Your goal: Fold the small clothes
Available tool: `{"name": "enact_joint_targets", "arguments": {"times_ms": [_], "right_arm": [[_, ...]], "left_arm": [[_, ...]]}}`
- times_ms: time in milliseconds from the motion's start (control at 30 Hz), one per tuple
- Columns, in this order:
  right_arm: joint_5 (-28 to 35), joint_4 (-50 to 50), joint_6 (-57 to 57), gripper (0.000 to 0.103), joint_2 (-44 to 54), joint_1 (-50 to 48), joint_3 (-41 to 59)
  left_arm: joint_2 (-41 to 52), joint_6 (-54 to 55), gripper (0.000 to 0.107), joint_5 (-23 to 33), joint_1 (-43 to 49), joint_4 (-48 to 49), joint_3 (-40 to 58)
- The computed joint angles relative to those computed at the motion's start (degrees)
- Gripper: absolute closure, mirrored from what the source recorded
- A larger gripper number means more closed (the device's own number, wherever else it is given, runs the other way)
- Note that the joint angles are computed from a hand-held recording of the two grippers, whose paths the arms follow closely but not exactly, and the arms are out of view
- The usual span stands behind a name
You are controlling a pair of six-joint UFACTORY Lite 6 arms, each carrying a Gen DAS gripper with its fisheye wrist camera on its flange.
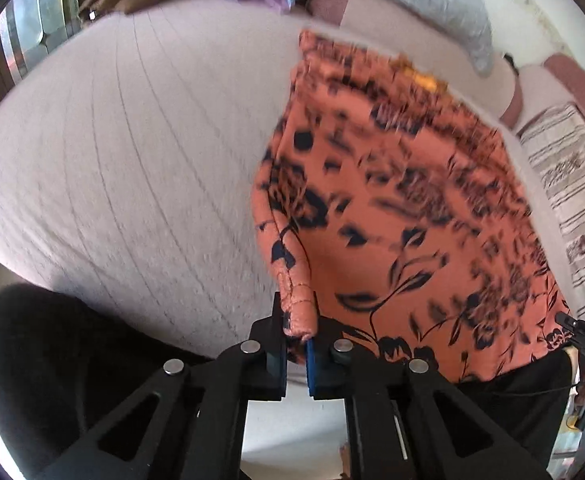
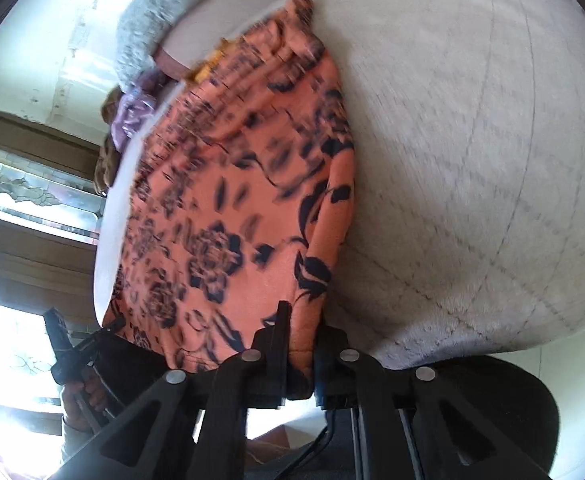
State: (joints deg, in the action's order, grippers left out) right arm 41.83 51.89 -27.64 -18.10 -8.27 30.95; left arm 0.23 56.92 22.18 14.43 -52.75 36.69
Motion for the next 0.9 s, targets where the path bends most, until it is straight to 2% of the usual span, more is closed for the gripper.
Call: {"name": "enact_joint_targets", "arguments": {"times_ms": [100,200,267,300,367,433,533,600,667,700,800,900], "right_arm": [[2.66,1.08,-1.04,0.094,-1.99,-2.57,1.20],[1.69,1.54,-2.75,0.094,3.15,-3.88,1.43],[1.47,2.50,-3.73,0.094,6.78,-4.39,1.07],[2.24,4.13,-4.91,0.094,6.06,-5.24,0.42],[4.08,5.68,-5.87,0.094,2.69,-7.29,-0.42],[4.80,5.14,-5.87,0.094,2.04,-9.13,-0.04],[4.52,4.47,-6.32,0.094,6.64,-10.17,0.45],[5.12,4.87,-6.23,0.094,6.67,-9.82,0.97],[6.71,6.47,-7.04,0.094,4.11,-10.61,0.75],[6.70,6.17,-6.55,0.094,3.60,-10.39,1.33],[5.24,6.30,-6.81,0.094,8.44,-9.19,2.76],[4.50,7.08,-6.80,0.094,14.91,-6.93,6.29]], "left_arm": [[3.12,-0.65,0.100,-0.51,-0.17,-0.02,1.79],[10.44,-5.47,0.100,-1.63,-0.78,2.32,3.87],[6.73,-4.78,0.100,0.02,0.04,1.24,2.44],[3.39,-1.85,0.100,2.17,1.18,-1.57,1.35],[-0.28,-1.76,0.100,1.45,0.54,-1.06,0.49],[3.28,-2.65,0.100,0.82,0.30,-0.19,2.17],[10.42,-9.80,0.100,1.29,0.69,4.44,5.92],[5.99,-5.28,0.100,3.70,2.12,-0.46,4.42],[1.89,-2.41,0.100,2.46,1.08,-2.31,3.23],[2.77,-2.53,0.100,1.44,0.60,-2.17,3.58],[14.39,-13.85,0.100,4.17,1.17,6.69,10.97],[13.71,-15.01,0.100,7.71,0.32,7.60,17.62]]}}
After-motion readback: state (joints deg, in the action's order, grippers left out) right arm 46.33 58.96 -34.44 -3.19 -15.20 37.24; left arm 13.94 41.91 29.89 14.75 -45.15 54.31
